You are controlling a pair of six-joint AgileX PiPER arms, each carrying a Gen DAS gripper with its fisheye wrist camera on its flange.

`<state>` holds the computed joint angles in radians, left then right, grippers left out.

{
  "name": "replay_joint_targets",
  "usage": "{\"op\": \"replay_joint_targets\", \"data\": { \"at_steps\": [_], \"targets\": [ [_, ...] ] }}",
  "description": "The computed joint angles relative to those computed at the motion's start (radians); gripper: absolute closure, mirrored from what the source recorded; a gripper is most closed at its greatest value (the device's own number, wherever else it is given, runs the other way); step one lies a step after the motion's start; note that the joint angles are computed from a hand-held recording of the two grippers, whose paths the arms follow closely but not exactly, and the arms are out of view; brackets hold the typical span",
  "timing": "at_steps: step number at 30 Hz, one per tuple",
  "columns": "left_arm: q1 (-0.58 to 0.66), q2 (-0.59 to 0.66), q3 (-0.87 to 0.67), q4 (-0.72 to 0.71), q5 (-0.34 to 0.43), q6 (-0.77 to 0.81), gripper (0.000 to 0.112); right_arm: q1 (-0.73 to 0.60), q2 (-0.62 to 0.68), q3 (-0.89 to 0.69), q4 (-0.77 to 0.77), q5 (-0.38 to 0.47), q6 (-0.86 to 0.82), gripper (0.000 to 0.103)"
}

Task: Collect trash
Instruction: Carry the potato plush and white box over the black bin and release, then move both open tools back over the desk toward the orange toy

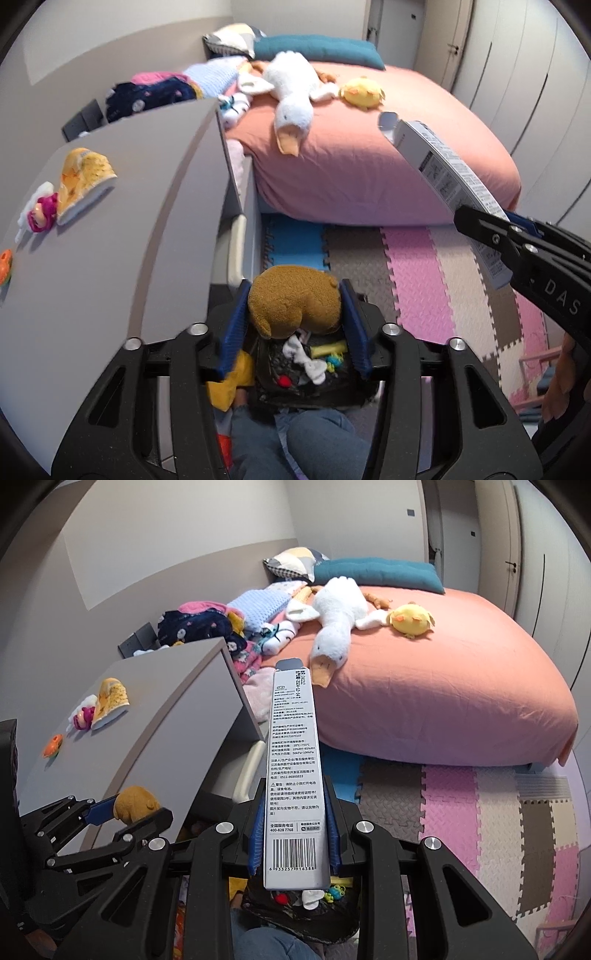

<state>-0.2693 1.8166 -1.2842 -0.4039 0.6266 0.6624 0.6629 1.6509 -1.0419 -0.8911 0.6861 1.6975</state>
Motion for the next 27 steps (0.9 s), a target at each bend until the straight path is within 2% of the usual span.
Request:
{"op": "replay_joint_targets", "data": {
  "at_steps": [1, 2, 3, 6, 12, 15, 27],
  "targets": [
    [-0.001, 0.007, -0.008, 0.008, 0.009, -0.014, 0.018, -0.003, 0.002, 0.002, -0.001, -0.004, 0.007, 0.069],
    [-0.002, 0.004, -0.001, 0.01, -0.007, -0.023, 0.015, -0.005, 0.003, 0.003, 0.0, -0.002, 0.014, 0.059],
    [-0.002, -0.001, 0.009, 0.01, -0.023, -0.023, 0.015, -0.006, 0.004, 0.003, -0.002, 0.001, 0.019, 0.052],
    [-0.012, 0.005, 0.002, 0.066, -0.031, -0.072, 0.015, 0.0, 0.005, 0.002, -0.017, 0.034, 0.035, 0.041],
    [0.003, 0.007, -0.003, 0.059, -0.026, -0.065, 0.015, 0.006, -0.009, 0.019, -0.055, 0.034, 0.079, 0.029],
    [0.005, 0.001, 0.005, 0.069, -0.034, -0.068, 0.015, 0.002, -0.015, 0.027, -0.067, 0.012, 0.092, 0.028],
    [0.065, -0.007, -0.006, 0.047, -0.023, -0.031, 0.015, 0.021, 0.047, -0.07, -0.038, 0.01, 0.035, 0.028]
  ]
}}
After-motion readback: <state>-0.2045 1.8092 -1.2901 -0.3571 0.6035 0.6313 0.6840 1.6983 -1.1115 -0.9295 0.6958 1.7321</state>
